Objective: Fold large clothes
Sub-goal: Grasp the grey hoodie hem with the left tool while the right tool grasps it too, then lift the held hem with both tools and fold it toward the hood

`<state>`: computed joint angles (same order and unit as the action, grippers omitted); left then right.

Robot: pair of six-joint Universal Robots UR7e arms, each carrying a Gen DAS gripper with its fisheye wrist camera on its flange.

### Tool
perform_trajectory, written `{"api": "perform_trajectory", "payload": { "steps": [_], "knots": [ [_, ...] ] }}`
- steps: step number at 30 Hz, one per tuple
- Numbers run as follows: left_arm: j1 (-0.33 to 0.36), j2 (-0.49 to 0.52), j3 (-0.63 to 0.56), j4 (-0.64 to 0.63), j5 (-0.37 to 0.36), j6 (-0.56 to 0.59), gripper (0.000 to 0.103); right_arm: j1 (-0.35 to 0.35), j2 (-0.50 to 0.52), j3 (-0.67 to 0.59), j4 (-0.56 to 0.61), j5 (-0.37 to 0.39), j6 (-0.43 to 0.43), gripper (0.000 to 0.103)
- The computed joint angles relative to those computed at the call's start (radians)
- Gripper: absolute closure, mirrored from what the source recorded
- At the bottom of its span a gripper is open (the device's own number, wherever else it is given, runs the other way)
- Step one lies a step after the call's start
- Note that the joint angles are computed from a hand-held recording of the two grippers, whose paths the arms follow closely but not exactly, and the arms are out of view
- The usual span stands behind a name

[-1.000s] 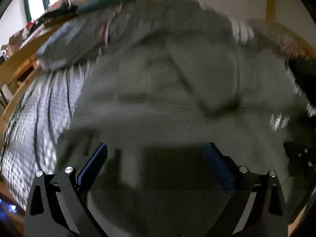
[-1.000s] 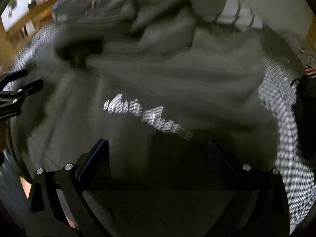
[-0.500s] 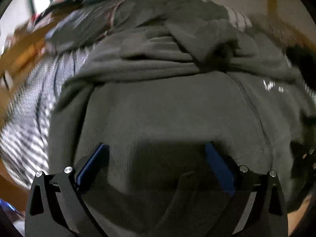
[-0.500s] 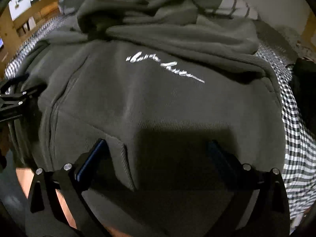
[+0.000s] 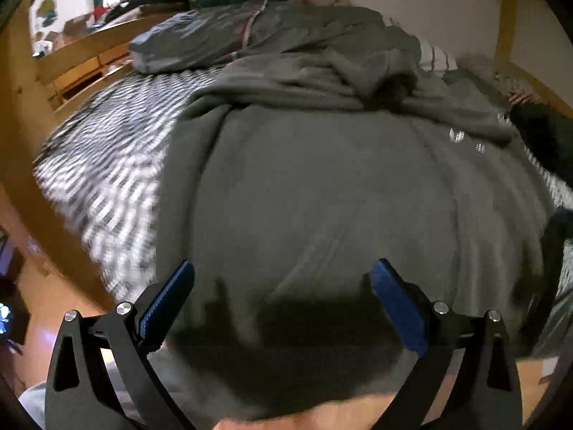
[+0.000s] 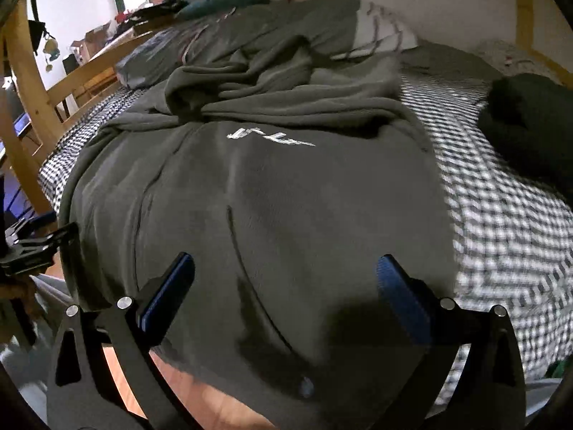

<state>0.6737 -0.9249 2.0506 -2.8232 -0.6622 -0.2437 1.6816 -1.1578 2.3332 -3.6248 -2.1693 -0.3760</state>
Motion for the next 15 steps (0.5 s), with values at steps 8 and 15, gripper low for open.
{"api": "perform_trajectory", "payload": {
  "steps": [8,15],
  "knots": [
    [0.053,-0.15,0.217,-0.284,-0.13,0.105,0.006,-0.067,0.0,0.169,-0.179,-0.024,0.019,0.003],
    [0.193,-0.166,0.187,-0.217,-0.347,0.174,0.006,-0.135,0.063,0.279,-0.303,0.014,0.036,0.003]
  ]
}}
